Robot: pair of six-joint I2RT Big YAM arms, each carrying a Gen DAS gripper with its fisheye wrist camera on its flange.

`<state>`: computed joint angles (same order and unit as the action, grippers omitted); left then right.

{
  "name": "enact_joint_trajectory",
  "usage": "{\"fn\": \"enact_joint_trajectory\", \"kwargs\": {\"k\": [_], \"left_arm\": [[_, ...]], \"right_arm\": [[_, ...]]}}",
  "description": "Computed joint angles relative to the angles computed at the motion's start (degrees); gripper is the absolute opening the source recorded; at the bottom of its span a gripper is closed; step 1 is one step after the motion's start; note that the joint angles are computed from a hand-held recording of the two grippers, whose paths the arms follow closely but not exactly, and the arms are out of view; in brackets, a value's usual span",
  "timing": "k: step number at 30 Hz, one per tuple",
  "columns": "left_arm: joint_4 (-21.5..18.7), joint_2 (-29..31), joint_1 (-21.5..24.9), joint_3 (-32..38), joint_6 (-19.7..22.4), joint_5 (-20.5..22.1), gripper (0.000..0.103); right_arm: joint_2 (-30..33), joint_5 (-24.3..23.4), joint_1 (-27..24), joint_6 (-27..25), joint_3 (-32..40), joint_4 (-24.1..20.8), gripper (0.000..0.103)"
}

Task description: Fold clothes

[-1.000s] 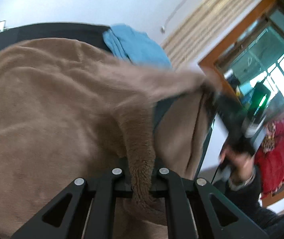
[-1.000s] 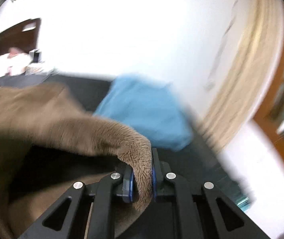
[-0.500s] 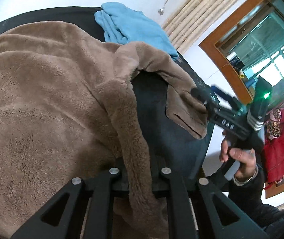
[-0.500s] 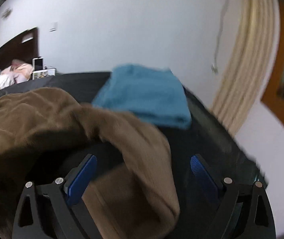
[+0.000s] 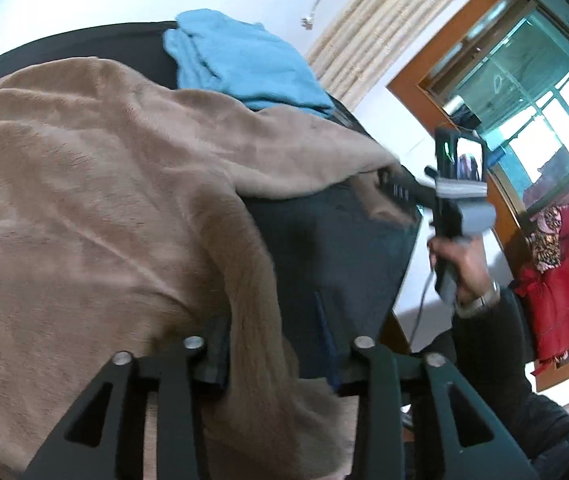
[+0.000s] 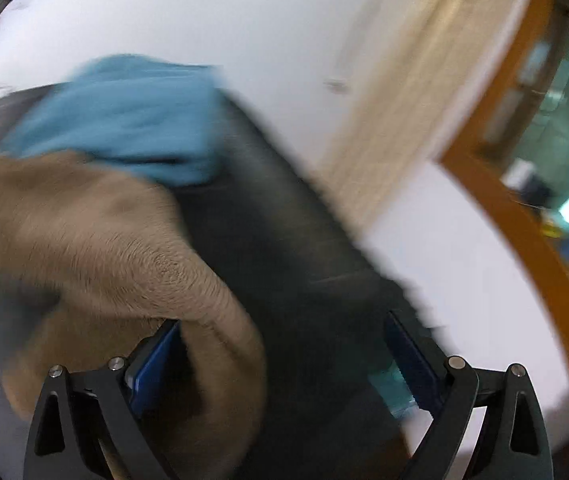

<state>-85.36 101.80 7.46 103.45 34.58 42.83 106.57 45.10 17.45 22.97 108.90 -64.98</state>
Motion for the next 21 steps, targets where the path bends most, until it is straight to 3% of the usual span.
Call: {"fn": "enact_joint_trajectory", "kwargs": {"k": [2, 4, 7, 10, 13, 16, 19, 21], "left_arm": [[0.9, -1.3, -0.9, -2.1, 0.3, -0.2, 0.048], [2.1, -2.5, -1.7, -4.2, 0.9, -0.5, 0.051], [2.8, -3.1, -2.2, -5.5, 0.7, -0.5, 0.051], [0.1, -2.0, -1.3, -3.3, 0.3, 2.5, 0.051], [-1.7, -2.7, 0.6, -3.0, 2.5, 4.8, 0.052], [-2.2, -4.2, 2.6, -4.2, 4.4, 5.5, 0.053], [1.2, -6.3, 5.9, -6.4, 3.8, 5.0, 0.053], [5.3, -8.1, 9.5, -8.2, 2.4, 3.1, 0.053]], "right_arm": [[-1.7, -0.5, -1.3, 4.4, -0.4, 0.3, 0.097], [-4.8, -2.0, -1.3, 6.7, -2.7, 4.2, 0.097], [-6.5, -2.1, 0.7, 4.2, -3.4, 8.8, 0.097], [-6.2, -15.0, 2.2, 0.4, -2.7, 15.1, 0.097], [-4.1, -27.4, 4.7, -2.2, 0.0, 18.0, 0.097], [1.0, -38.3, 7.6, -6.1, 7.0, 17.0, 0.097], [9.7, -46.0, 10.0, -10.4, 19.0, 9.1, 0.097], [13.8, -47.7, 11.2, -12.3, 24.4, 4.1, 0.097]]}}
